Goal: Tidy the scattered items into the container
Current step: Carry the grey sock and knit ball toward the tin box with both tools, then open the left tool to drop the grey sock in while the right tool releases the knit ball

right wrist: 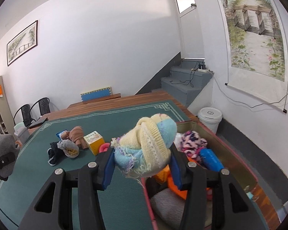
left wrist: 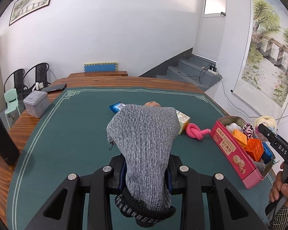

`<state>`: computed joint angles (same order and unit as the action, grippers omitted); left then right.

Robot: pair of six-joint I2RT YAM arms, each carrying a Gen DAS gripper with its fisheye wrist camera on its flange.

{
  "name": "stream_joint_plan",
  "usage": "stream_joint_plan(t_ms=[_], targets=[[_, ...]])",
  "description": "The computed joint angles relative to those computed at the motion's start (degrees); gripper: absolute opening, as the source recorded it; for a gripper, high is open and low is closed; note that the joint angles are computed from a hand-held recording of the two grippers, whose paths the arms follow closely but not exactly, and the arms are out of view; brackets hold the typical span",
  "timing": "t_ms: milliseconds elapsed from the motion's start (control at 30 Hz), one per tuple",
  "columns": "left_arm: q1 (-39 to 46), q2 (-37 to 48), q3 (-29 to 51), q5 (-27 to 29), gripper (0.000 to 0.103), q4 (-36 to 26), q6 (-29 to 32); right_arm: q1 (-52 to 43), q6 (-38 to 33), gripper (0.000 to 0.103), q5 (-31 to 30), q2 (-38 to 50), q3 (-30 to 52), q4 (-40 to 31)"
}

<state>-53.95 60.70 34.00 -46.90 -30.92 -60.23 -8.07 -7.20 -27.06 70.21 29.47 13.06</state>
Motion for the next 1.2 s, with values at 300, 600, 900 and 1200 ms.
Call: stream_joint_plan(t_ms=[300, 600, 900, 1200], targets=[[2.8, 14.4, 5.8, 7.6, 0.032, 15.7, 10.4, -13.5, -4.8, 0.053, -5.6, 9.8, 6.1, -1.7], [3.9, 27.0, 15.4, 13.1, 0.032, 21.2, 15.4, -14.4, -7.0, 0.053, -5.7, 19.7, 17.3, -8.1], [7.9, 37.8, 28.9, 21.0, 0.032, 24.2, 24.5, -16.4, -8.4, 0.053, -8.9, 21.4, 18.2, -9.8], [13.4, 54.9, 49.8, 35.7, 0.043, 21.6, 29.4, -17.1, -11.9, 0.053, -11.4, 17.8, 14.3, -8.5]])
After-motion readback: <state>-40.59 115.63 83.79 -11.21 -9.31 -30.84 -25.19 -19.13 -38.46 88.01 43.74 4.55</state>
